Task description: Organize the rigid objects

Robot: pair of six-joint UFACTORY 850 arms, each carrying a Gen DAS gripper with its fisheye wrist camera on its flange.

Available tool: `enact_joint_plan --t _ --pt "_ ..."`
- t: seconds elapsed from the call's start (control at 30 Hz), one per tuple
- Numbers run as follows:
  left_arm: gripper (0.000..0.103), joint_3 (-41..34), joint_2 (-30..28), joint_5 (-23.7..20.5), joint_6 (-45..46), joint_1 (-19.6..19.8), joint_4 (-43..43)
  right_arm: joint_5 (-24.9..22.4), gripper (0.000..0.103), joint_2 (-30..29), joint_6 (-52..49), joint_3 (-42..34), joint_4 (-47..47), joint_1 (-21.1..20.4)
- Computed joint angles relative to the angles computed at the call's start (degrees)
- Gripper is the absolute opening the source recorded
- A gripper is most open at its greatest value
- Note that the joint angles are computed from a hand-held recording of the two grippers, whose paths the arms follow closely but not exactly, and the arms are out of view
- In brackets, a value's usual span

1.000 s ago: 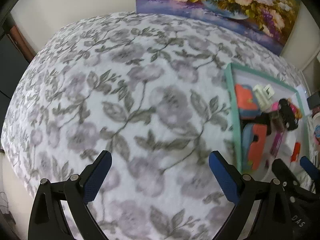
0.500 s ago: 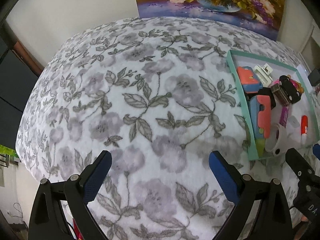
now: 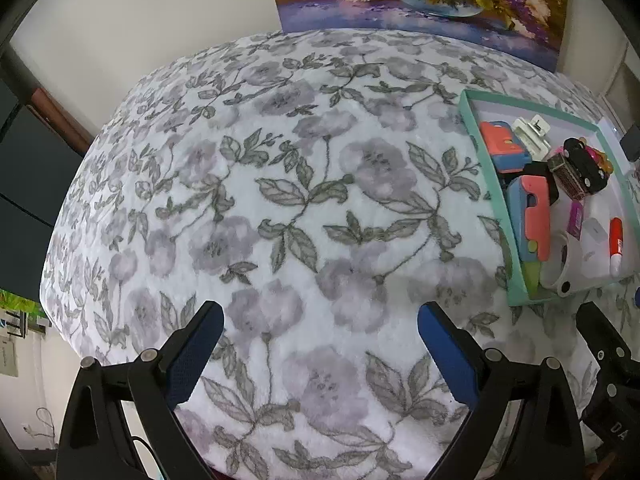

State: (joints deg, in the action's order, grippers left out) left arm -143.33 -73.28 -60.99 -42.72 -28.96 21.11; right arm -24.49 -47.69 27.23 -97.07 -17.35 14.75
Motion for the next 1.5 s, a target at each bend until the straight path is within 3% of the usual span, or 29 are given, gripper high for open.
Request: enact_joint_plan --t 0.3,0.8,1.5 --pt "0.098 -4.31 -2.82 -4.16 1.21 0.88 -2.1 -0.72 0.103 -0.86 -0.49 -1.18 -0.51 0.17" --pt "0.098 -7.76 -4.92 -6.87 1.94 1.09 -2.24 -0.73 0.103 -1.25 -0.39 -1.59 -0.52 0.03" --pt "0.098 -8.1 -5.19 -7.53 2.53 1.12 -1.98 -1.26 0.103 -1.67 -0.3 -1.99 -1.23 0.16"
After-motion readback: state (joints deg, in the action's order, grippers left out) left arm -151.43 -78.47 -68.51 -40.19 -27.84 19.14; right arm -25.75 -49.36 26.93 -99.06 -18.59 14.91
